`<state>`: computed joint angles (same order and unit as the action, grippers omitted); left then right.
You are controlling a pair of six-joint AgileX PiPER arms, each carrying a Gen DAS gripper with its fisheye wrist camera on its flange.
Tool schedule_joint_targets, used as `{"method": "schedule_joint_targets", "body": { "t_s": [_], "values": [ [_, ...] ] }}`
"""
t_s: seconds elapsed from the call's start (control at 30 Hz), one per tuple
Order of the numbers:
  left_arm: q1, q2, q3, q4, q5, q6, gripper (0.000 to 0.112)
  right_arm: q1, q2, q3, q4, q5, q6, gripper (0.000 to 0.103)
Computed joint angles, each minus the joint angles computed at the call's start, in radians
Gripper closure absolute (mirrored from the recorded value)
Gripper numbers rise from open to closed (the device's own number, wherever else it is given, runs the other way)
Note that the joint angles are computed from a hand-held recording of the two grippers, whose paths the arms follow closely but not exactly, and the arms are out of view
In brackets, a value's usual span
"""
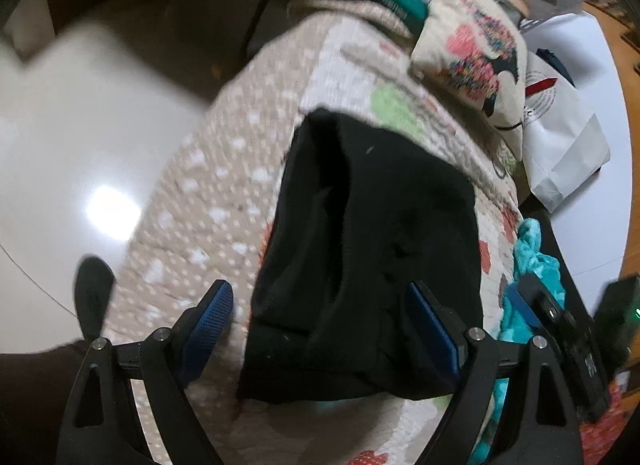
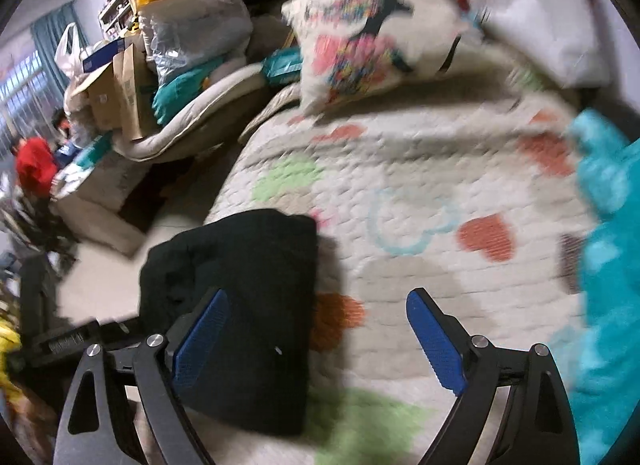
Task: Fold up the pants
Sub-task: 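Grasp one end of the black pants with the right gripper while the left gripper grasps beside it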
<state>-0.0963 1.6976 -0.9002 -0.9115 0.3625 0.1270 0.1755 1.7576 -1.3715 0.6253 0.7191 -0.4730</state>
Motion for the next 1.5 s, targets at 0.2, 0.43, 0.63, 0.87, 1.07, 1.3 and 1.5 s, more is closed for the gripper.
{"method": "schedule_joint_targets", "body": {
  "t_s": [0.2,0.43,0.63,0.87,1.07,1.3,1.5],
  "values": [
    [0.033,0.107,-0.076,-0.199,0.056,0.232,0.025,-0.042,0.225,-0.168,0.215,0.196,-0.009,0.009],
    [0.045,0.123,-0.100,-0.241,0.071,0.307,0.053,-0.041,0.377,-0.243,0.392,0.278,-0.063,0.007],
    [0.024,0.094,-0.094,-0.186,0.047,0.272,0.074,0.007,0.375,-0.297,0.321,0.302,-0.045,0.038],
    [0.057,0.064,-0.051,-0.441,0.112,0.530,0.082,-0.006,0.330,-0.287,0.309,0.308,-0.014,0.060],
    [0.039,0.084,-0.080,-0.504,0.173,0.594,0.081,-0.038,0.229,-0.226,0.273,0.282,-0.054,0.061],
    [0.006,0.078,-0.097,-0.348,0.130,0.462,0.073,-0.054,0.205,-0.138,0.189,0.211,-0.047,0.050],
    [0.070,0.040,-0.040,-0.498,0.130,0.583,0.056,-0.087,0.209,-0.111,0.210,0.181,-0.068,0.040]
  ]
}}
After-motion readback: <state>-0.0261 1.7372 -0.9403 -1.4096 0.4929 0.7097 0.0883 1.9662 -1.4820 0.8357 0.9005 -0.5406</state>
